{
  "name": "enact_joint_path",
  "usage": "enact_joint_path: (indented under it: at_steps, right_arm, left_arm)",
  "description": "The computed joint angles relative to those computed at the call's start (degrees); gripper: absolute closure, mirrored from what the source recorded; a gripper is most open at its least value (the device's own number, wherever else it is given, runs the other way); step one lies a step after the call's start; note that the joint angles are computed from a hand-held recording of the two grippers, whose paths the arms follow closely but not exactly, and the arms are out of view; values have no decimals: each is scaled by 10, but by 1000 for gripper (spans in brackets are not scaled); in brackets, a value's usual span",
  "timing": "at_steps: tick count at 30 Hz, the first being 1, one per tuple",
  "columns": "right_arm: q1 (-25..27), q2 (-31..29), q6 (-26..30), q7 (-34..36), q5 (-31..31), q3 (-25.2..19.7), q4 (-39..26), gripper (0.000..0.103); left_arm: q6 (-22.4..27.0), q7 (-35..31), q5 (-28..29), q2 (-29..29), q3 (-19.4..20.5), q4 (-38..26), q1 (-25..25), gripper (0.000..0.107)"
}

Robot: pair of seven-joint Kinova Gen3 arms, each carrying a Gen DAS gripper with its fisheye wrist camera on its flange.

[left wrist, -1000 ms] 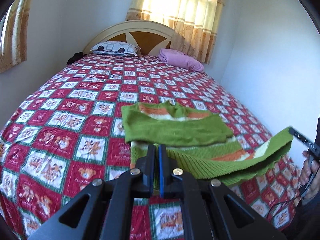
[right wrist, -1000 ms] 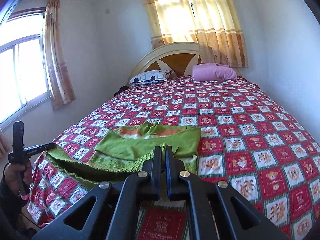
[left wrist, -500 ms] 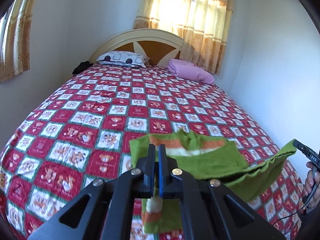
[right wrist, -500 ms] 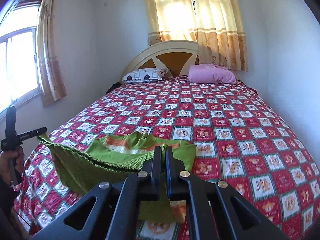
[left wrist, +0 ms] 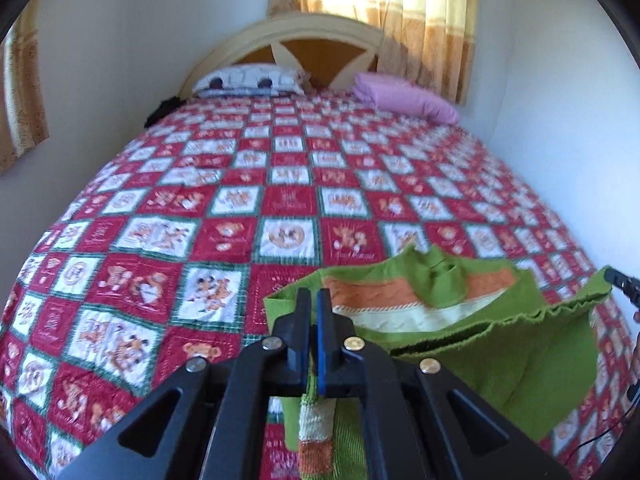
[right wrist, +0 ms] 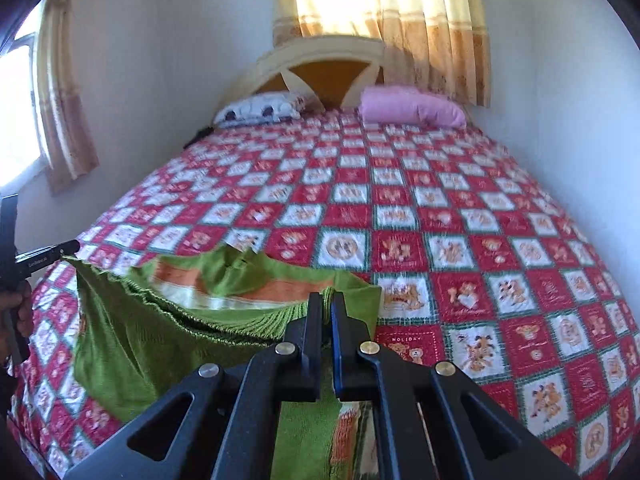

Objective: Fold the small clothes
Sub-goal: 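Lift the hem and fold it over onto the collar section with both grippers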

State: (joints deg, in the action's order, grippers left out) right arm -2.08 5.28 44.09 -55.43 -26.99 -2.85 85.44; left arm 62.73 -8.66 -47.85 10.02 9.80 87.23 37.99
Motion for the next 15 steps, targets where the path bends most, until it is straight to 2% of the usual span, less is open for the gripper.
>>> enact_joint_path:
  at_steps: [3,5,6,7,8,9,10,11,12,15]
  right_arm:
    - [-15,60,7,-42,42,-1,-37,101]
    - [-12,98,20,-54,50,-8,-63,100]
    - [-8,115,32,-56,50,-13,-77,100]
    - [-8,131,34,-65,55,-12,-87,98]
    - [-7,136,26,-76,61,-13,-87,93]
    - [-1,139,19,-78,59,-15,-83,81]
    - [15,143,21,-70,48,-24,-83,72]
    - [25,145,25,-64,38,-30,-83,55]
    - [39,145,24,-55,25,-35,-77,50]
    - [47,142,23,-40,25,-36,-69,49]
  left_arm:
    - [-3,-20,13,41,-4,-12,-17,103]
    - [20,-26,15,63,-30,-29,3,101]
    - [21,-21,17,65,-33,-28,4,98]
    - [12,-9,20,58,-33,-17,2,85]
    - [9,6,15,51,-36,-6,8,67]
    - [13,19,7,46,-37,3,15,58]
    - [16,28,-1,43,-36,8,19,44]
    - [16,32,-9,36,-34,18,26,41]
    - [14,26,-11,36,-28,20,22,41]
    - [7,-10,0,44,-22,15,10,41]
